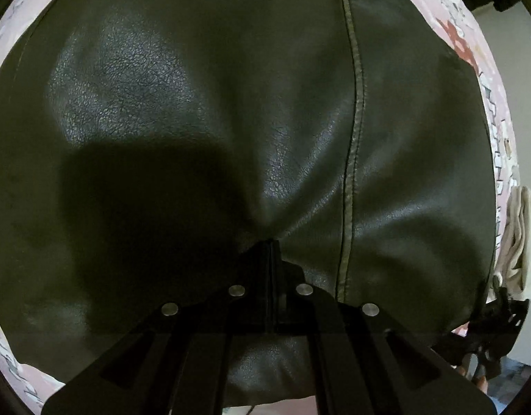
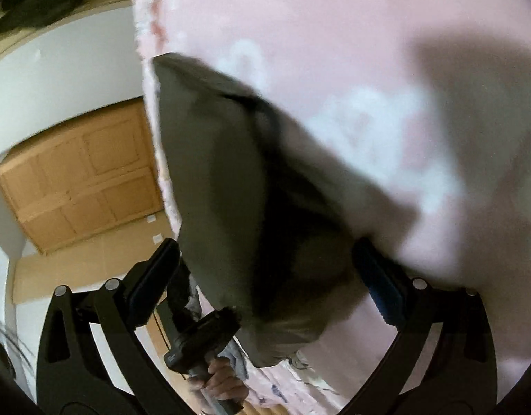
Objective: Fold large clothes
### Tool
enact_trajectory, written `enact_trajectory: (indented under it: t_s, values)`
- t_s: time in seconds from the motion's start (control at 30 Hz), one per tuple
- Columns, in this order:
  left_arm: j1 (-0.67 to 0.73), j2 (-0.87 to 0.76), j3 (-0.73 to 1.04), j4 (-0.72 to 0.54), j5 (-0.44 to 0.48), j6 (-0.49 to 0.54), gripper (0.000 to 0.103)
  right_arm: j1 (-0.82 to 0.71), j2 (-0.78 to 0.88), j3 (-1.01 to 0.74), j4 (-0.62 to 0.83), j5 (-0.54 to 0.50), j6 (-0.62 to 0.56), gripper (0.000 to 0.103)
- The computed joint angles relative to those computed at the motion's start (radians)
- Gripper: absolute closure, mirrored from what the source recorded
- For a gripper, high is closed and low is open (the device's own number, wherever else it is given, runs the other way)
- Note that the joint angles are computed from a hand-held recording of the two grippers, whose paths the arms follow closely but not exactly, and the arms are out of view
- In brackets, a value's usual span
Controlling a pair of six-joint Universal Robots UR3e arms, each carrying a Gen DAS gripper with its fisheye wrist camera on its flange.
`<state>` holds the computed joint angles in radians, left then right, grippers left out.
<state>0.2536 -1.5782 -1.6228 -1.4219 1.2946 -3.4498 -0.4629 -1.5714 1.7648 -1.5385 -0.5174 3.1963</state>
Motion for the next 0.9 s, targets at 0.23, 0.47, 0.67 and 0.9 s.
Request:
enact_trajectory:
  t_s: [0.23, 0.47, 0.67, 0.9]
  values:
    - [0.024, 0.060, -0.045, -0.004, 0.003, 0.010, 0.102, 0.173, 0.162, -0.206, -0.077, -0.176, 0.024, 0.005]
    - [0.020, 0.142, 0.008, -0.055, -0.050, -0.016, 0.102, 0.211, 0.061, -0.125, -0.198, -0.274, 0.047, 0.043]
    - [-0.024, 0.059, 0.115, -0.052, -0.044, -0.032, 0.102, 0.172, 0.017, -0.137, -0.067, -0.227, -0.035, 0.067]
    - [0.095, -0.054, 0.010, 0.023, -0.227, -0.060, 0.102, 0.192, 0.009, -0.230, 0.008, -0.265, -0.083, 0.078]
